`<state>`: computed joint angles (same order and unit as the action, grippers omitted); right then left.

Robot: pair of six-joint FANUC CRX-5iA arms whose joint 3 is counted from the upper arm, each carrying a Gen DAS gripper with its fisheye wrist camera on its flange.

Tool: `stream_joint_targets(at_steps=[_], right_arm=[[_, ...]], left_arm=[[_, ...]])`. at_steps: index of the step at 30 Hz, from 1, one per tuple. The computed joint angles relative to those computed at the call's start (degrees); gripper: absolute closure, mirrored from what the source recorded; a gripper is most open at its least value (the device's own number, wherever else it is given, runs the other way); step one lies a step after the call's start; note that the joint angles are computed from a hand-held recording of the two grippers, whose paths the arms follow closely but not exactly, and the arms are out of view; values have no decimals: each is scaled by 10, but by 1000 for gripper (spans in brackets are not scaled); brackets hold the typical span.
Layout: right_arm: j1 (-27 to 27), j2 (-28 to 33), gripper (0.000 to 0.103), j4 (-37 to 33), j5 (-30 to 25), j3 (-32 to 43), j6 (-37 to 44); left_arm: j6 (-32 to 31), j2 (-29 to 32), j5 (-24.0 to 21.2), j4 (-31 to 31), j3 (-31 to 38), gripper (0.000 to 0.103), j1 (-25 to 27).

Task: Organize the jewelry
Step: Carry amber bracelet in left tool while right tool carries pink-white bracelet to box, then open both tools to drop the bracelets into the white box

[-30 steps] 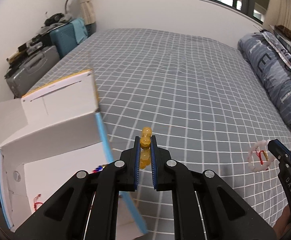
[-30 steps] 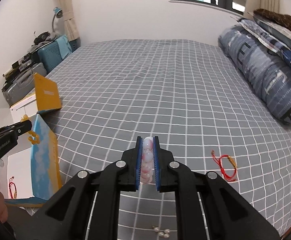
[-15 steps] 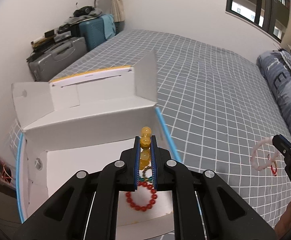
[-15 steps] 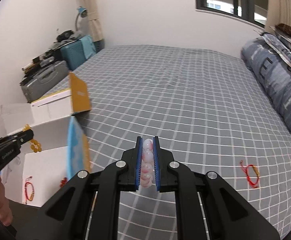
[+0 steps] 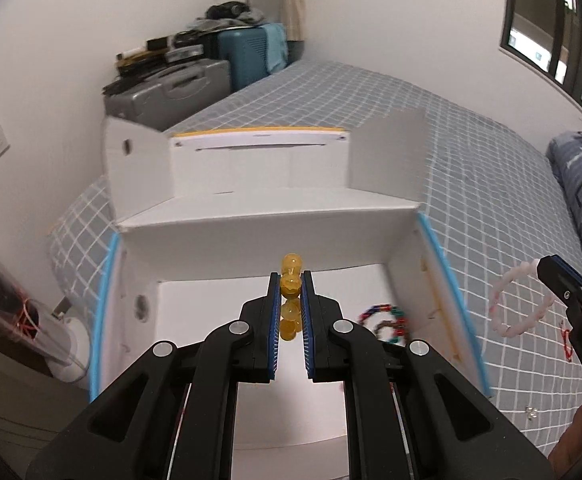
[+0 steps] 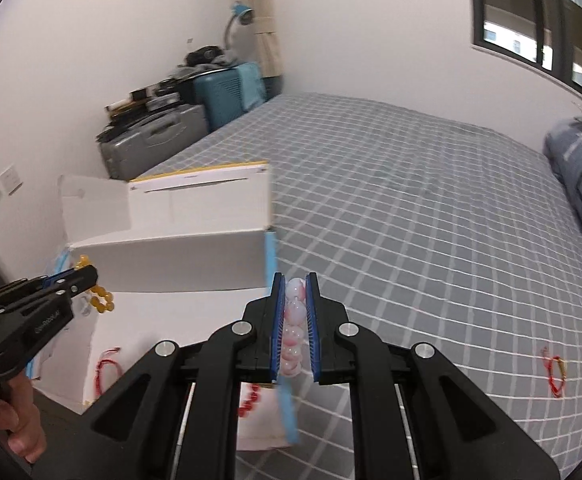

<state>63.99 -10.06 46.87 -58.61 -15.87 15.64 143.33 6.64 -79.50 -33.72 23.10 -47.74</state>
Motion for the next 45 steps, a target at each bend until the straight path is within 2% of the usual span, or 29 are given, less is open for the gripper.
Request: stream_joint_targets(at_steps=[5, 14, 23, 36, 37, 38, 39, 40, 41, 42, 43, 45], right_arm=[[6, 39, 93, -19, 28, 29, 22], [-14, 117, 93, -77, 54, 83, 73], [-36, 176, 93, -183, 17, 145, 151], [-46, 188, 91, -243, -1, 173, 182], [-45, 188, 88, -242, -2, 173, 183], [-45, 187, 77, -241, -1, 173, 182], [-44, 186, 61, -239, 1, 172, 179], [-43, 182, 55, -234, 8, 166, 171], [-42, 180, 43, -231, 11, 164, 167], [-41, 176, 36, -230, 16, 161, 165], [-39, 171, 34, -227, 23, 156, 162], [-36, 165, 21, -213, 27, 150, 149]], left_arm=[[9, -32, -6, -1, -41, 94, 20], [4, -43, -5, 29, -98, 94, 70], [-33, -31, 21, 88, -126, 94, 117], [-47, -24, 15, 99, -122, 90, 120], [-47, -23, 13, 98, -120, 88, 118], [-46, -24, 13, 98, -120, 78, 118], [-44, -25, 12, 97, -119, 62, 117], [-41, -28, 14, 92, -120, 54, 114], [-36, -31, 16, 84, -120, 37, 108], [-28, -33, 15, 69, -117, 27, 100], [-23, -33, 11, 61, -114, 26, 94], [-22, -34, 6, 52, -109, 23, 88]])
